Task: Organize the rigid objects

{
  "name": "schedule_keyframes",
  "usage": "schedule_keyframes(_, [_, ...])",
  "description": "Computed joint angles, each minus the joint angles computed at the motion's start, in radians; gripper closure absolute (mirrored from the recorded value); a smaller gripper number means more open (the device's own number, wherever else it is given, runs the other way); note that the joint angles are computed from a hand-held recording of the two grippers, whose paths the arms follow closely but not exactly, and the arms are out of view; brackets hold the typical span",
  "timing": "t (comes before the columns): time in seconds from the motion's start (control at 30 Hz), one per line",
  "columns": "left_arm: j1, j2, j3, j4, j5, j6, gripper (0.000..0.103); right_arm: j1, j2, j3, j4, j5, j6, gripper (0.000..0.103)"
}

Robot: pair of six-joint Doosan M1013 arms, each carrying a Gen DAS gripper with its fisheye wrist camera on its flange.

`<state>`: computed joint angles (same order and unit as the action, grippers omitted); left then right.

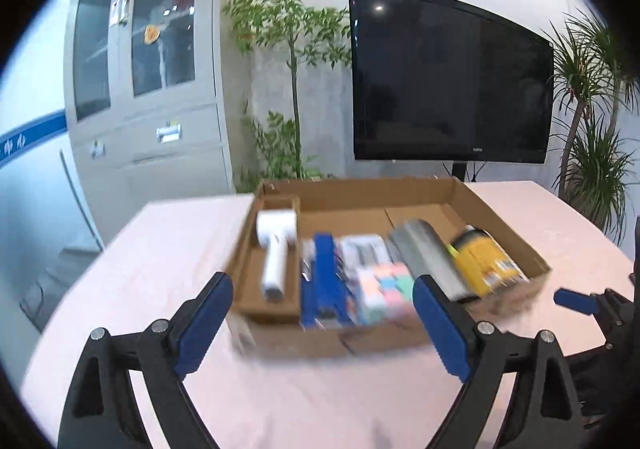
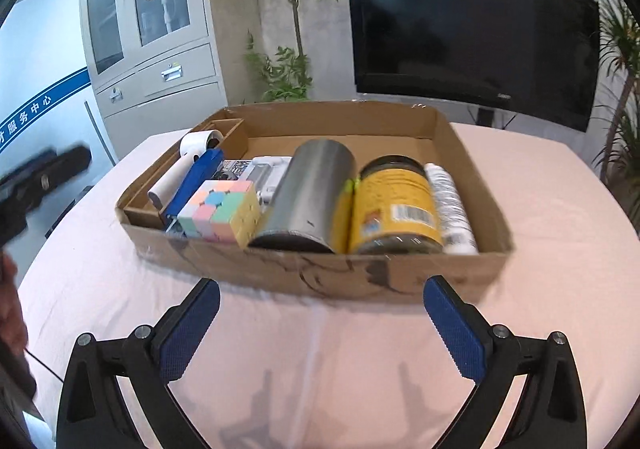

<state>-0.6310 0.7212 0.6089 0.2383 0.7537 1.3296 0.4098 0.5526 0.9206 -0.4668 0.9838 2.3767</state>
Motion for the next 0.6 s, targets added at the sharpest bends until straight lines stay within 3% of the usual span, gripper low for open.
schedule_keyframes(0.2, [-0.035,-0.078,0.141,0.034,-0.043,-0.092,0.012,0.032,-0.082,0.106,-0.109,-0.027,0.048,0.001])
schedule_keyframes(0.6, [-0.063,-0.116,0.202,0.148,-0.036,-0.213,0.012,0.056,-0.156,0.182,-0.177,-0.044,0.104,0.001])
